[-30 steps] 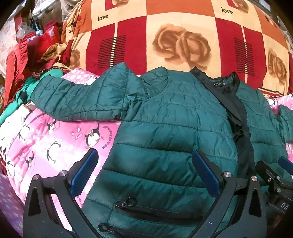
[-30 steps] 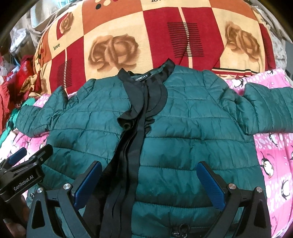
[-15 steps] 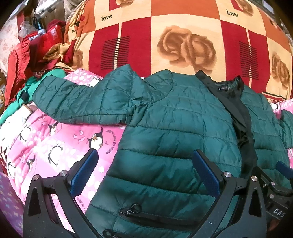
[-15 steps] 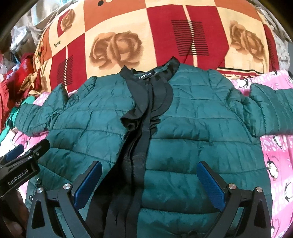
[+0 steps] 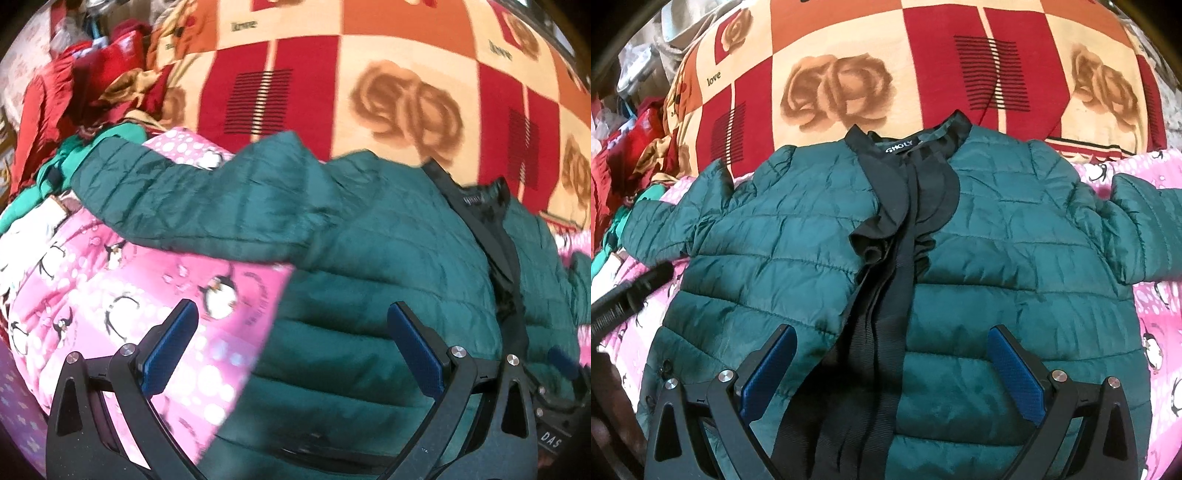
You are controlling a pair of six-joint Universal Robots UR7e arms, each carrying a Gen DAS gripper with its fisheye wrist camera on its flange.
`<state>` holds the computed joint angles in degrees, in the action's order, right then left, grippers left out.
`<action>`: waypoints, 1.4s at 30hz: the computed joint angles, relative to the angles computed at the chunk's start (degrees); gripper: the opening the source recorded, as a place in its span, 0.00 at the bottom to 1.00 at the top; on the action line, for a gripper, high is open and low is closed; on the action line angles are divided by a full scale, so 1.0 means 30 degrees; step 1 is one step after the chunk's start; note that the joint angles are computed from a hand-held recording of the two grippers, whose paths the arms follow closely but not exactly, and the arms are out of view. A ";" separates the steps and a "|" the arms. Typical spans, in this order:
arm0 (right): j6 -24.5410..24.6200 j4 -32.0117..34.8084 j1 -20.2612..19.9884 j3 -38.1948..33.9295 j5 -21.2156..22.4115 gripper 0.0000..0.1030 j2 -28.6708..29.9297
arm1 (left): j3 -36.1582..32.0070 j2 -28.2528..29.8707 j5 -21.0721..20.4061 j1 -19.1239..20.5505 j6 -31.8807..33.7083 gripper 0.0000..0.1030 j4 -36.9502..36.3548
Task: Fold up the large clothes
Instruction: 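Move the left gripper toward the cuff of the nearby jacket sleeve, then close the left gripper on the sleeve cuff and lift it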
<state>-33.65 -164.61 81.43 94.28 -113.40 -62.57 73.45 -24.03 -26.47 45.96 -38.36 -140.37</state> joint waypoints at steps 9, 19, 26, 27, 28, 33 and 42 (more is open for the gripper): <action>0.0041 0.0168 -0.0021 -0.0098 0.0059 0.99 0.0121 | 0.0861 -0.2218 0.1509 0.1319 -0.2629 0.99 0.2070; -0.0207 0.0418 0.0118 -0.0261 -0.0225 0.99 0.0392 | 0.2035 -0.4180 0.1702 0.2669 -0.3307 0.99 0.1029; -0.0224 0.0522 -0.0010 -0.0230 0.0089 0.99 0.0272 | 0.1756 -0.4667 0.2469 0.3680 -0.2852 0.99 0.0227; -0.0182 0.0468 -0.0038 -0.0175 0.0162 0.99 0.0231 | 0.1674 -0.4690 0.2486 0.3842 -0.2688 0.99 -0.0203; -0.0114 0.0475 -0.0061 -0.0156 0.0227 0.99 0.0210 | 0.1566 -0.4681 0.2529 0.3993 -0.2498 0.99 -0.0670; -0.0016 0.0564 -0.0029 -0.0078 0.0155 0.99 0.0158 | 0.0375 -0.4253 0.3485 0.4635 -0.1790 0.94 -0.1376; -0.0049 0.0832 0.0020 -0.0136 0.0009 0.99 0.0223 | -0.2011 -0.3138 0.3278 0.5637 -0.1405 0.79 -0.1441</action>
